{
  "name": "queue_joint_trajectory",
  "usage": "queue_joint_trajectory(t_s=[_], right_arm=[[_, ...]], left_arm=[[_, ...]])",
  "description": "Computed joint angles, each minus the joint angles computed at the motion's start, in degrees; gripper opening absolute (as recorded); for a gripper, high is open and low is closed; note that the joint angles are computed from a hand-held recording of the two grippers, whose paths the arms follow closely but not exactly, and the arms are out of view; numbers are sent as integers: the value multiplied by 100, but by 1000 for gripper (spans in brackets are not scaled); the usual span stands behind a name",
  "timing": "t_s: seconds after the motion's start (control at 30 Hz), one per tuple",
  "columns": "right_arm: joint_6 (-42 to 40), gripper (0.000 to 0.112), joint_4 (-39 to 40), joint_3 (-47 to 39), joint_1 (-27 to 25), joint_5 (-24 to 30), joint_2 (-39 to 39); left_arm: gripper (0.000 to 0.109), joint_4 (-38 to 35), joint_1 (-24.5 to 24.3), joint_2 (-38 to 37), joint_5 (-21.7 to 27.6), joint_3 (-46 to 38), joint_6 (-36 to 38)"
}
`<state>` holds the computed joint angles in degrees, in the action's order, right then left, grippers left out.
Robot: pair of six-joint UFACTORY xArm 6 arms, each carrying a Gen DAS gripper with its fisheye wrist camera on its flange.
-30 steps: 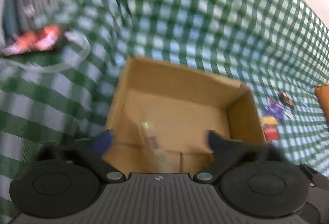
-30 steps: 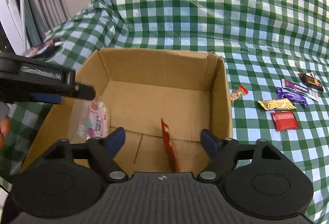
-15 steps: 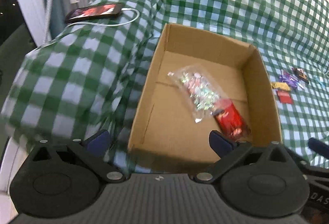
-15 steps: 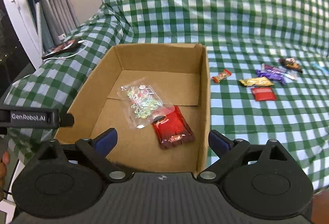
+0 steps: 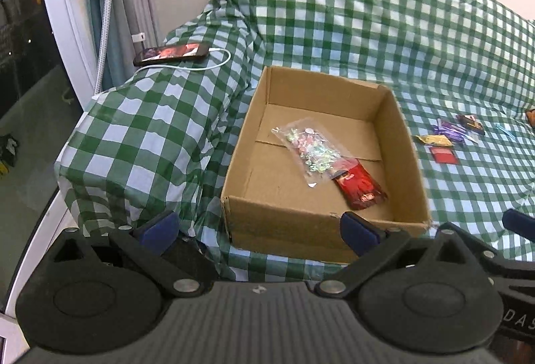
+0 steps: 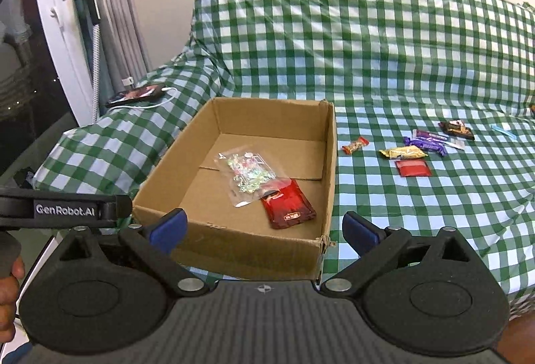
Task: Organize snacks
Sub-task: 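Open the right tool dropping the red pouch while the left tool releases the candy bag, then withdraw both tools from the box toward the remaining snacks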
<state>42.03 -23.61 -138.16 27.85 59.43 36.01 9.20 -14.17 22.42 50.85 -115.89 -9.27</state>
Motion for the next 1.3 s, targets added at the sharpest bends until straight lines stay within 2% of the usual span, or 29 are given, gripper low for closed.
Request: queue_joint_trajectory(t_s=[0.13, 0.33, 0.93, 1.3], right_arm=[[197, 101, -269, 735, 86, -328, -503], [355, 101, -447, 1082, 151, -418, -757], [194, 103, -380, 709, 230, -170, -523], [-31, 103, -71, 448, 139, -64, -309]], left_arm=[[103, 5, -34, -292, -187, 406, 34], [103, 2, -48, -480, -294, 648, 43], [103, -69, -13, -522, -238, 721, 42], [103, -40, -43, -133, 169, 203, 70]])
